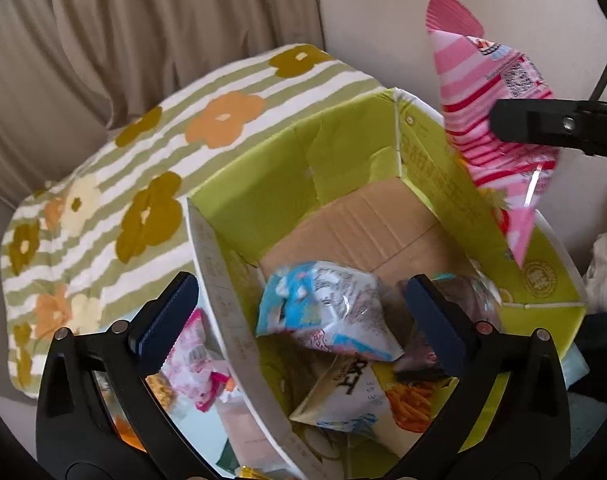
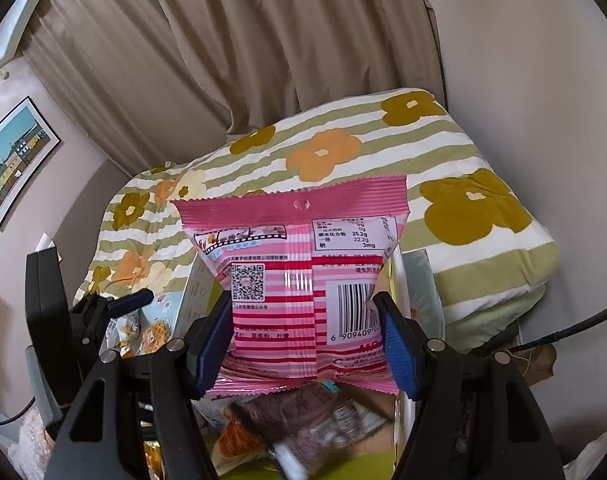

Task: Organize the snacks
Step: 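Carry both bags over the cardboard box and release them inside, then move both grippers back toward the remaining snacks on the table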

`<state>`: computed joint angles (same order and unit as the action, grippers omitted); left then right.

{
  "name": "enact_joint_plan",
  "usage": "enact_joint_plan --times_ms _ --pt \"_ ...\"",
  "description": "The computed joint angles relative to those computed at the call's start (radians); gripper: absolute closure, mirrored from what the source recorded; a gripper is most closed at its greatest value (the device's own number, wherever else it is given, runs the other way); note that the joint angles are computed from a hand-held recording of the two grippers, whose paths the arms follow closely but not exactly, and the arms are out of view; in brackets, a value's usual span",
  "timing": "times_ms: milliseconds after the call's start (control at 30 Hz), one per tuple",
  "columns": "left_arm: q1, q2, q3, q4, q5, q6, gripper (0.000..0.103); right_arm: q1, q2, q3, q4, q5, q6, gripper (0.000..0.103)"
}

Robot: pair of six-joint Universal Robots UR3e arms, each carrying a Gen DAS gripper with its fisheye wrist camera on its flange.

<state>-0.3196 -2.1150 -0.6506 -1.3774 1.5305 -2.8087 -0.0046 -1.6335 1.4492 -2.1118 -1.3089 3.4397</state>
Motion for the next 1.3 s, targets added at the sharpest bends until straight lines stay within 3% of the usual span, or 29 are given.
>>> enact_joint_plan --times_ms 233,400,433,533,667,867,1033,1300 --pt "0.032 0.141 -0.231 0.109 0.0 0.004 0.0 0.038 0.083 -0.078 0.046 -0.035 -0.018 0.039" --pt "0.054 0.196 -0.303 0.131 -0.003 -0.012 0.0 0.061 0.151 -0.139 0.085 -0.045 -0.009 0.036" --pt "0.062 0.204 -0.31 0.126 -0.012 -0.013 0.0 0.07 0.161 -0.146 0.082 -0.055 -0.006 0.032" --pt "0.073 0.229 -0.33 0.124 -0.025 -0.021 0.0 0.108 0.164 -0.138 0.041 -0.124 -0.005 0.001" --pt "0.09 0.283 -0.385 0.137 -0.03 -0.036 0.0 0.133 0.112 -0.067 -0.032 -0.167 -0.021 0.0" --pt "0.117 0.359 -0.452 0.132 -0.058 -0.058 0.0 0.113 0.039 -0.017 0.02 -0.122 -0.026 0.0" --pt "0.136 0.411 -0.465 0.121 -0.076 -0.081 0.0 0.156 0.007 -0.029 0.051 -0.187 -0.053 0.0" --pt "0.148 0.537 -0.545 0.145 -0.04 -0.114 0.0 0.171 -0.039 -0.039 0.049 -0.144 -0.099 0.0"
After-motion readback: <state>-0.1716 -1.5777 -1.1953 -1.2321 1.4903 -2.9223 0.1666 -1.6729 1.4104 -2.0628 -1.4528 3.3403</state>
